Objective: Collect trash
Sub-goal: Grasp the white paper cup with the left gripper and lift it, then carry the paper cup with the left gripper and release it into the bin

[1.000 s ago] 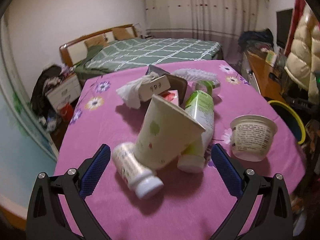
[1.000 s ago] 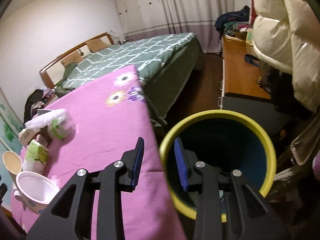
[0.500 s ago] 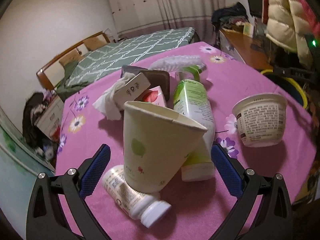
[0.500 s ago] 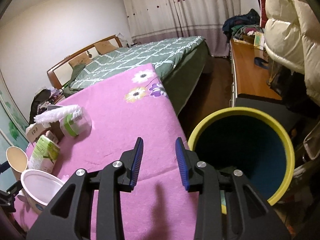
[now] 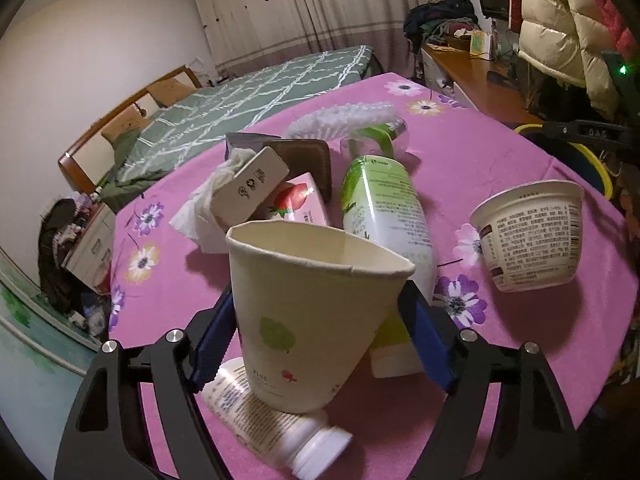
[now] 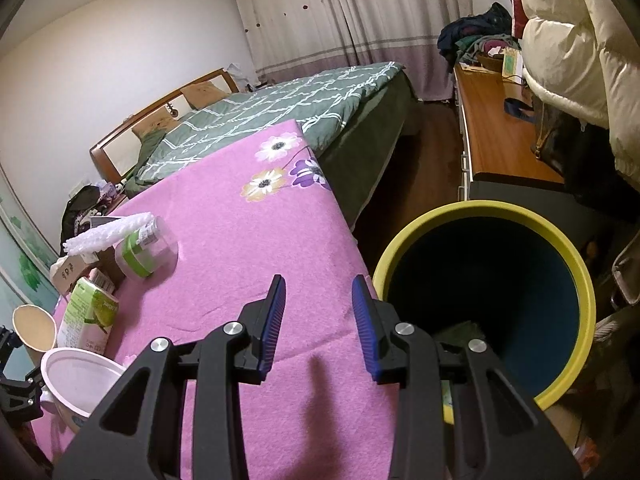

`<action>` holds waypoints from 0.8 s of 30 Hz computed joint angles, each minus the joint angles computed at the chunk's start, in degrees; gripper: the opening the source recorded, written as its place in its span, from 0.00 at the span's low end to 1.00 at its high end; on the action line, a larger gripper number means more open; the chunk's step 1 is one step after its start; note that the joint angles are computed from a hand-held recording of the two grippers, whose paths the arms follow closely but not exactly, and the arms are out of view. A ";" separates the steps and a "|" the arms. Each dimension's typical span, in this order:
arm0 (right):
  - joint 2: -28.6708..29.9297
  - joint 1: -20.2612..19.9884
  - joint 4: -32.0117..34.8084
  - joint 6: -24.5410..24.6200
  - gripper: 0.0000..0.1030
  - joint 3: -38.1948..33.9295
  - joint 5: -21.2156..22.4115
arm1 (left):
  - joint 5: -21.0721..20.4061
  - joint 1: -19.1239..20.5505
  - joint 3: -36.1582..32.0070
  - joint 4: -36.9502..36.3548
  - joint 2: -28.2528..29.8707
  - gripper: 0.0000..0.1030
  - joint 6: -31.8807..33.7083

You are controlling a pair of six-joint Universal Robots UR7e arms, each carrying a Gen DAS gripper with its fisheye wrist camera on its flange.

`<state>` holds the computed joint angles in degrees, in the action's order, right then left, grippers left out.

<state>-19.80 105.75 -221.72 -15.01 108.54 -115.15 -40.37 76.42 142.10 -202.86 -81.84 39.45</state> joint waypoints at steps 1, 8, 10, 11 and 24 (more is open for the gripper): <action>-0.01 0.01 0.02 0.07 0.32 -0.03 0.00 | -0.17 -0.01 0.02 0.05 -0.16 0.74 -0.05; 0.02 -0.09 -0.32 0.04 0.32 -0.01 0.16 | -1.22 -1.40 0.86 3.38 -3.71 0.69 -2.77; 0.08 -0.13 -0.65 0.03 0.32 -0.01 0.27 | -0.84 -2.77 1.39 3.70 -4.92 0.69 -2.93; 0.15 -0.11 -0.80 0.01 0.32 -0.02 0.23 | -0.49 -3.60 1.63 3.70 -5.45 0.69 -3.04; -3.36 1.33 -10.26 -5.70 0.40 6.12 -4.44 | 1.00 -17.48 1.69 15.30 -10.31 0.69 -14.99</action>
